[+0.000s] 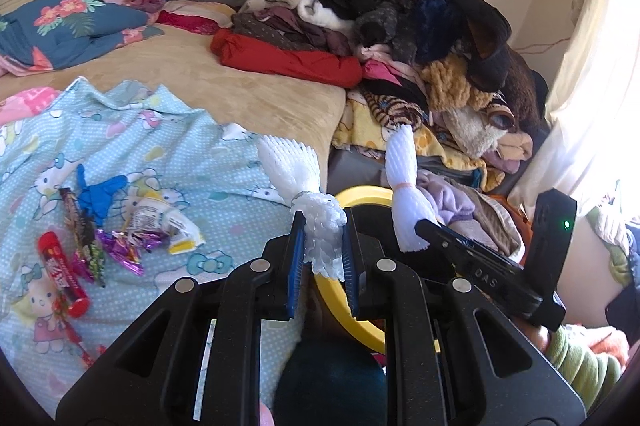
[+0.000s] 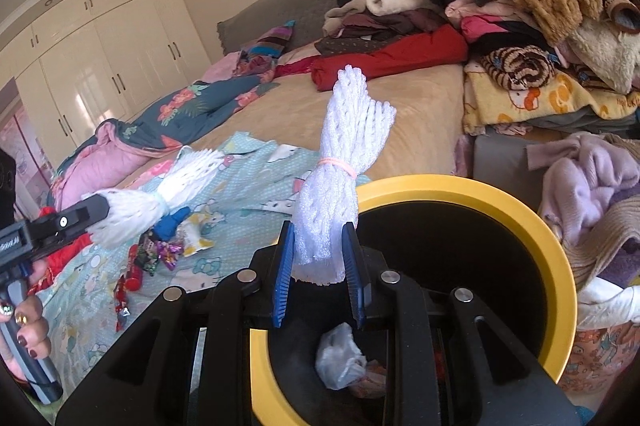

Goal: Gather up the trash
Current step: 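Carry both white mesh nets over the yellow-rimmed bin, then open both tools to drop the mesh nets into the bin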

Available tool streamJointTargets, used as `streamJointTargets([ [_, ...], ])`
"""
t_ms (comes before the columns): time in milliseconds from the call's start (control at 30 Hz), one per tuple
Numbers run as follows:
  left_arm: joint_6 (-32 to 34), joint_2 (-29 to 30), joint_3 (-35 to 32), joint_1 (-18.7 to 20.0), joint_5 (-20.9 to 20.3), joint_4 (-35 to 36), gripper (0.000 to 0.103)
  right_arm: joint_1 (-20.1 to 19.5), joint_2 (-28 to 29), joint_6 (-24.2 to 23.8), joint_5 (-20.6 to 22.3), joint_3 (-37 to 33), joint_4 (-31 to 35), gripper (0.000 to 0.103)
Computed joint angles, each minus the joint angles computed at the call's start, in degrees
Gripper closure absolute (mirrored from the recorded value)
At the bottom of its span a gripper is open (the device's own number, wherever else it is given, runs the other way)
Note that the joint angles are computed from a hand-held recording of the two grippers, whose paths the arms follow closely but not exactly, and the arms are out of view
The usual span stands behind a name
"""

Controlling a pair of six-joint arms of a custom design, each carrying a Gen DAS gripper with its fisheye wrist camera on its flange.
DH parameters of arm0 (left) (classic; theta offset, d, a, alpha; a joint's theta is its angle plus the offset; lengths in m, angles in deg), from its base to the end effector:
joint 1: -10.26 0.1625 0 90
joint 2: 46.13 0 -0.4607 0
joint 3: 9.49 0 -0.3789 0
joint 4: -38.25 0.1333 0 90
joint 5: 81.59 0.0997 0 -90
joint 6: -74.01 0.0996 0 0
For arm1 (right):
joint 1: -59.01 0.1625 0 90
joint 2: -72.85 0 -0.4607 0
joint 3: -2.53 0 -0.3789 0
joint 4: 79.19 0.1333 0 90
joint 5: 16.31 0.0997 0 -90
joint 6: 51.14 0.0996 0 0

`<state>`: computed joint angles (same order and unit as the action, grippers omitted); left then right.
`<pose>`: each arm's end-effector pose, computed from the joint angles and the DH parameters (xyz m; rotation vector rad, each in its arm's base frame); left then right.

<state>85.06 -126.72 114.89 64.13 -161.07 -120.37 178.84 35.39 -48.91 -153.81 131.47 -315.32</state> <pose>-0.1609 -0.4774 0.3078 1.1365 2.7534 -0.6995 0.2850 -0.3766 0.1063 0.0397 -2.2965 1.3844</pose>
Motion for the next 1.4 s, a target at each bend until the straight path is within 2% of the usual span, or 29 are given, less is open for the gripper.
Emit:
streamJointTargets([
  [900,2.1,4.2,3.4,-2.1,-3.0,2.1,0.091,-4.5,-2.3,5.7,-1.5,5.0,1.6,0.079],
  [1133,1.9,5.5,3.3,-2.1,-2.6,2.1,0.091,-5.4,-2.7,6.9,-0.8,6.0,1.8,0.077],
  [1233,1.9,6.1,3.3,-2.0,-2.4,1.8,0.09,-5.7,-2.9,8.3,-0.8,6.4,2.0,0.07],
  [1300,1.8,6.3,3.5,-2.1,-1.6,0.8,0.081,-6.1,-3.1,9.0,-0.2,6.7,2.2,0.065],
  [1367,2.2,6.2,3.9,-2.2,-0.5,-0.6,0.055,-6.1,-3.1,9.3,-0.6,6.7,2.3,0.06],
  [1400,1.9,6.1,3.9,-2.1,-0.4,-0.9,0.048,-6.1,-3.0,9.4,-0.8,6.7,2.2,0.055],
])
